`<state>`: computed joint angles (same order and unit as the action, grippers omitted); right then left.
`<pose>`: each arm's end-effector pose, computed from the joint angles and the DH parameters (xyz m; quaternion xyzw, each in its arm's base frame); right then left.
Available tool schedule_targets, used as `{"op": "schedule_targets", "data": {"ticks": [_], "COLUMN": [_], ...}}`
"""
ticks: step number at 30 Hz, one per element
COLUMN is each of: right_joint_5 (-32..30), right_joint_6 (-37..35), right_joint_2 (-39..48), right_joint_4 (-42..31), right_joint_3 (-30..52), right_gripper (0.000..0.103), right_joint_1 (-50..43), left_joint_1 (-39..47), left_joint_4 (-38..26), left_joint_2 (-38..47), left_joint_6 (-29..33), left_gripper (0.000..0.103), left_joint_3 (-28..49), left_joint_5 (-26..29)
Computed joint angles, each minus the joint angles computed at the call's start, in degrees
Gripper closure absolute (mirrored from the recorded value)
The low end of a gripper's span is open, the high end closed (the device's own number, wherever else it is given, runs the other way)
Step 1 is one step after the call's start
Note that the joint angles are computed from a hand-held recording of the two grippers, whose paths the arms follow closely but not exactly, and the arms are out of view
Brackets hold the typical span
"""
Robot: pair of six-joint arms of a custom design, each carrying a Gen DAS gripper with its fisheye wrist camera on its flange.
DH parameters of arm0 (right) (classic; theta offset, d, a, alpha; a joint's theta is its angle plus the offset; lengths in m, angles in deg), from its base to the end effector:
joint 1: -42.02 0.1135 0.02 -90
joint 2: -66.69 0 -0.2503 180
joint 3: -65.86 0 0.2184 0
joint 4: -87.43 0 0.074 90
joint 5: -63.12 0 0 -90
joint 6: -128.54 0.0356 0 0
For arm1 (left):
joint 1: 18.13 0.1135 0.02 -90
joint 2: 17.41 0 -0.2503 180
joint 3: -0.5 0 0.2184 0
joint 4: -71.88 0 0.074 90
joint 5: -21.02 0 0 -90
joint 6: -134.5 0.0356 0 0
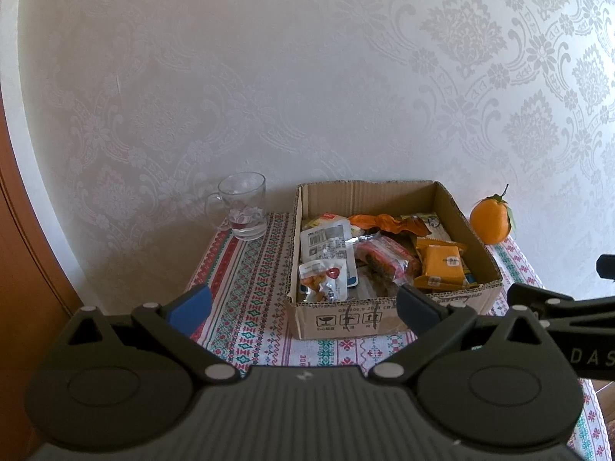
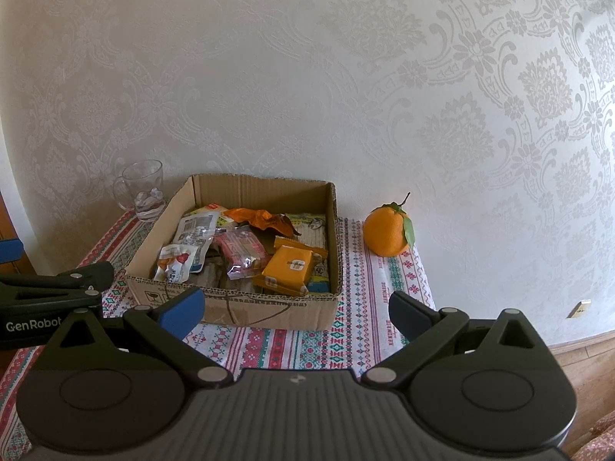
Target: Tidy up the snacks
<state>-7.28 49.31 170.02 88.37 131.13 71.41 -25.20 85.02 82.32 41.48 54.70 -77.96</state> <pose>0.2981 0.1542 0.1575 -0.0680 0.8830 0.0075 0.4644 0.3058 -0.0323 0.1459 -0.0068 0.8744 0.0261 0.4845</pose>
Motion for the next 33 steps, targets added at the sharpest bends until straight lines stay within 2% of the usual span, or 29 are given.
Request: {"op": "schedule_targets", "data": {"ticks": [33], "right_joint_5": [-0.25], "right_joint_6": [0.45], "right_joint_2": [-0.16], "right_joint_4": [0.02], "right_joint_3": [-0.29], "right_gripper": [0.000], "right_joint_1": [-0.12], "left_joint_1": [-0.53], "left_joint_4": [-0.50], "left_joint_2": [0.05], "left_joint_6": [-0.24], "left_gripper": [0.001], "left_joint_3": [0.23], "left_joint_5": [-0.71]}}
